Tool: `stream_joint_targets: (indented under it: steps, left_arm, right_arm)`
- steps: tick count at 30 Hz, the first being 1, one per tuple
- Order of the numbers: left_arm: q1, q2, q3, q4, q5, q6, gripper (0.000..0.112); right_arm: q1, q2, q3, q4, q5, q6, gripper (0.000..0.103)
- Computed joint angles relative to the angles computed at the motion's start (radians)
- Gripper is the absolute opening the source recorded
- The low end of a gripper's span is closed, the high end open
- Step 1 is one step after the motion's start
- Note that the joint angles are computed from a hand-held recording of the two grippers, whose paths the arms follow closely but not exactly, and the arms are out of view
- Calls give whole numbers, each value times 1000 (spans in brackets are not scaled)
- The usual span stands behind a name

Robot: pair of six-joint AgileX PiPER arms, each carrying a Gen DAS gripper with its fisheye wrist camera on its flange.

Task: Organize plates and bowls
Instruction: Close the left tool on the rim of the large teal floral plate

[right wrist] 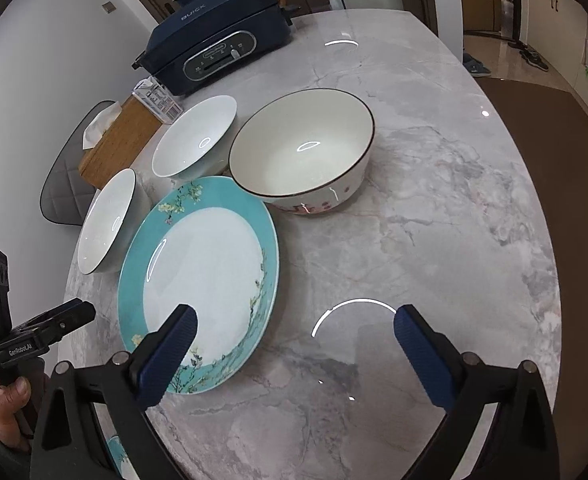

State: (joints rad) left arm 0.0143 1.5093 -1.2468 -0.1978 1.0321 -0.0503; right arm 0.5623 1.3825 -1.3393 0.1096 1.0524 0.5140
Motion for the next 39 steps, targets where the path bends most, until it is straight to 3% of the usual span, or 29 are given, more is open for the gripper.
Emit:
stream_joint_targets:
  steps: [6, 12, 14, 18, 24, 27, 32, 35, 39]
  left_arm:
    - [-20, 92, -24, -24, -19, 8, 102]
    - [0, 127, -3, -110, -49, 60, 100]
    - [5, 133, 4, -121, -59, 66, 95]
    - [24, 159, 6, -158, -62, 93, 62]
    - [20, 191, -12, -174, -76, 96, 34]
    - [31, 204, -22, -196, -71, 107, 32]
    - [51, 208, -28, -213, -62, 117, 17]
    - [45, 210, -33, -214, -58, 113, 10]
    - [26, 214, -46, -191, -54, 85, 10]
  right_arm:
    - [-33, 68, -23, 96, -53, -113, 84]
    - [-71, 128, -18, 186, -84, -199, 62]
    - [-79, 138, -12, 211, -89, -214, 61]
    - [-79, 156, -8, 235, -103, -243, 60]
    - [-70, 177, -17, 240, -111, -262, 59]
    - [-62, 191, -34, 228, -101, -265, 48]
    - [-44, 204, -43, 204, -87, -266, 18]
    - [-41, 206, -41, 201, -89, -257, 14]
    - [-50, 208, -42, 220, -83, -248, 13]
